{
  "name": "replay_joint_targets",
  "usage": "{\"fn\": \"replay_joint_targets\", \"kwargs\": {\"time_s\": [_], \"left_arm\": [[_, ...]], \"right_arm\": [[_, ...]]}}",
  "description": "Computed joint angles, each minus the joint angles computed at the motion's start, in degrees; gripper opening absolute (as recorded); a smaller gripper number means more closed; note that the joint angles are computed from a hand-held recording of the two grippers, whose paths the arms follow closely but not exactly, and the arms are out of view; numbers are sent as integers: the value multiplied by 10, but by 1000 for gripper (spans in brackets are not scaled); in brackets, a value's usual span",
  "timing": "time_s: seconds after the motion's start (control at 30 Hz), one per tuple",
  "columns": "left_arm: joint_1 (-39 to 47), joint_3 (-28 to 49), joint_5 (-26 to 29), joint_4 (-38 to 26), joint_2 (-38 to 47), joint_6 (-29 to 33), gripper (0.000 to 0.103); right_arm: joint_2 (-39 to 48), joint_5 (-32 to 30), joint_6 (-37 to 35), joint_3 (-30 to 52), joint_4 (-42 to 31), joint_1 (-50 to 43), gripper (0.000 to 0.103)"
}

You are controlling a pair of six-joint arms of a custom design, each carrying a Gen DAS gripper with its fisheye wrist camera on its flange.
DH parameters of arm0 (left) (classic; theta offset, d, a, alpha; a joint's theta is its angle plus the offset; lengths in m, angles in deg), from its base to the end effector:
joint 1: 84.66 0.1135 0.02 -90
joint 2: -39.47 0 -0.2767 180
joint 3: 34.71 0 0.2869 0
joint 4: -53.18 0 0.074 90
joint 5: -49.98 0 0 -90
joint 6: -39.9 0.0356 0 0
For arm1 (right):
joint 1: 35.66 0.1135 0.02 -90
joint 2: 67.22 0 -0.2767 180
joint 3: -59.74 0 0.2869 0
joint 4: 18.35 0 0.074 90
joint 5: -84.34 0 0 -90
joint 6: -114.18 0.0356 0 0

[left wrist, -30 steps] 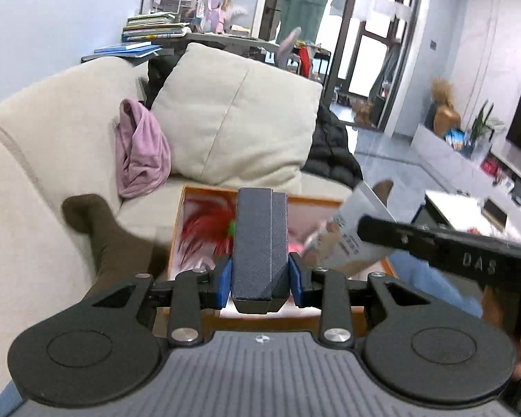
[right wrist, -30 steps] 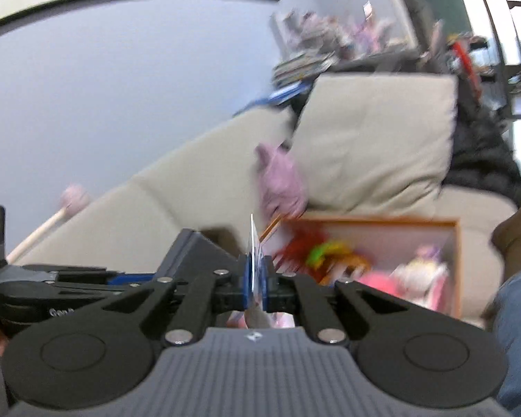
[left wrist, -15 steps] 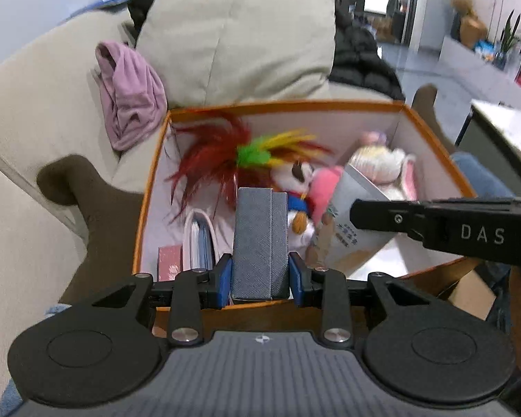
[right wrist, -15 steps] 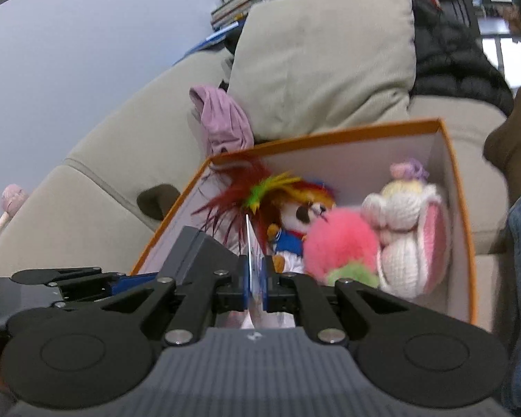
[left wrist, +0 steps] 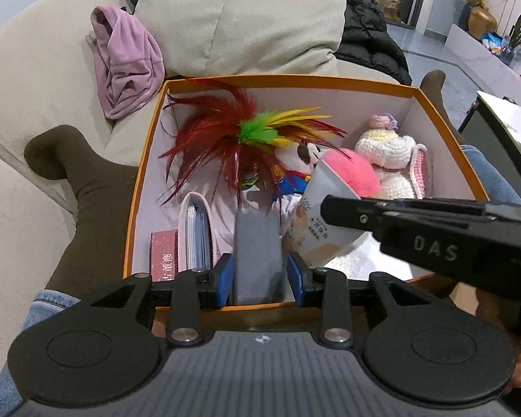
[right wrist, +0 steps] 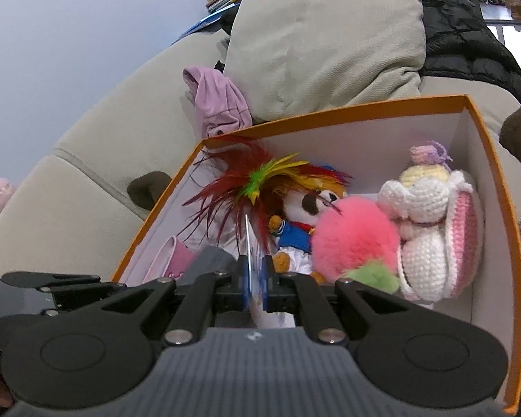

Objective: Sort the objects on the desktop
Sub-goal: 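Lower the gray box and toothpaste tube into the orange box and open both grippers, then grasp the pink selfie stick with the left gripper while the right gripper grasps the cardboard box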

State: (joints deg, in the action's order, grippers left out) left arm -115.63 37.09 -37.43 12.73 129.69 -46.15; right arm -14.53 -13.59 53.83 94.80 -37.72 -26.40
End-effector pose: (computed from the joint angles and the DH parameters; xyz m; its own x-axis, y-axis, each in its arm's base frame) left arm 0.2992 -0.1814 0.2058 -0.6954 0.4976 -0.5184 0.5834 0.8122 -0.0030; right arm 0.2094 0.0391 0.1809 -0.6488 0.3907 -0.6530 0.0608 0.8820 0.4672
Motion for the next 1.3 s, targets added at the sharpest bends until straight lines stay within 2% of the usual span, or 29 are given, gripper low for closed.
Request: {"fn": "replay_joint_targets", "kwargs": {"time_s": [0.03,0.07,0.17,0.3,0.47,0.67,0.83,1.13,1.23,1.3], "left_arm": [[4,-1,6,-1,-3,3,49],[8,-3,14,-1,-8,4,51],[23,-14,46,-2,-34,6,51],[47,-59,74,31,-109,23,52],[82,-87,52,34,-159,20,54],[141,-111,76,21,-176,2,54],[163,-130,96,16,-184,15,54],[184,-173,88,-5,-214,62,54],[191,-188,74,-15,-226,88,55],[192,-197,61,-20,-232,101,55]], "right_arm": [[1,5,-1,0,0,3,7],[2,7,-1,0,0,5,7],[6,16,2,3,-6,10,7],[13,32,17,11,-20,23,7],[33,65,48,33,-35,67,7],[62,136,88,71,-66,139,8],[83,145,98,94,-85,171,19],[56,190,101,95,-111,205,22],[28,210,101,88,-123,216,31],[-3,228,97,79,-134,227,32]]}}
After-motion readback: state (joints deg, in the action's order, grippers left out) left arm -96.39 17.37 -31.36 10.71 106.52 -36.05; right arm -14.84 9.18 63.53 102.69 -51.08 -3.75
